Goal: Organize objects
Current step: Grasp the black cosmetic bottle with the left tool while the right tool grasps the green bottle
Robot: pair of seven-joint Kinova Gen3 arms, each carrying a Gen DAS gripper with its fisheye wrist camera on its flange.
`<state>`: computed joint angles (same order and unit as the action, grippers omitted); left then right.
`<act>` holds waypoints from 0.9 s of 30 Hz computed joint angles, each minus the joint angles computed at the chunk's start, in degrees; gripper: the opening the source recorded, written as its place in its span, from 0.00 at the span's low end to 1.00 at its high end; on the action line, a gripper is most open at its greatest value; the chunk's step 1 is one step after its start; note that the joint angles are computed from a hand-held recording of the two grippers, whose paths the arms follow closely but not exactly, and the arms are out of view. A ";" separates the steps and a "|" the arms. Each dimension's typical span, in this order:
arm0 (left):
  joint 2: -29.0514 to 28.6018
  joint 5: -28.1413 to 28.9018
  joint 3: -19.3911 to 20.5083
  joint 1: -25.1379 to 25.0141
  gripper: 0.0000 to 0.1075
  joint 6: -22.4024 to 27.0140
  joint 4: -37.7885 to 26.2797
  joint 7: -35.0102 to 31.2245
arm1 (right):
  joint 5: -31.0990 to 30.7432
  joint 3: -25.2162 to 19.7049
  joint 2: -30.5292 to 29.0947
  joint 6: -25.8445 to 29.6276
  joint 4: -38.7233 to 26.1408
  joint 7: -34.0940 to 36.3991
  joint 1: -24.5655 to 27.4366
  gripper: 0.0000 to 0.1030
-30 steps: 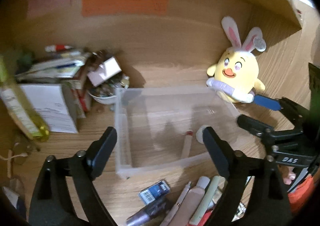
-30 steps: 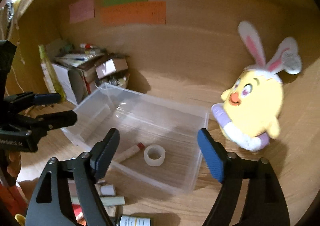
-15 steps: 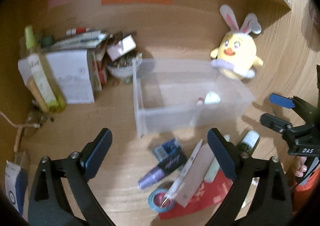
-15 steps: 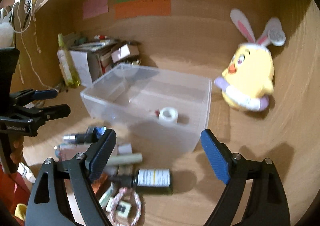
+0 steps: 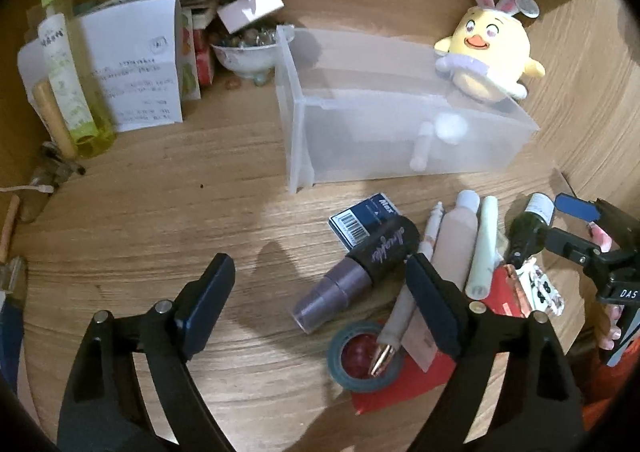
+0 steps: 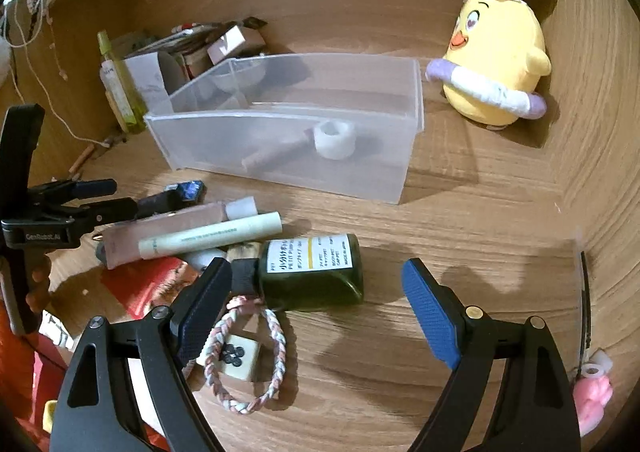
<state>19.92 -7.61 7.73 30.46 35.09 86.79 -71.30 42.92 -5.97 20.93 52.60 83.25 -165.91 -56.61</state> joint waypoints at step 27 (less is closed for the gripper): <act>3.03 3.62 0.11 1.14 0.24 1.80 -4.18 -5.09 | 6.11 0.55 -1.89 -2.10 3.81 -8.17 -1.04 0.49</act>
<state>22.95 -4.00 7.84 31.61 36.89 82.62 -76.39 49.03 -5.41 19.04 50.51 87.06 -174.07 -57.65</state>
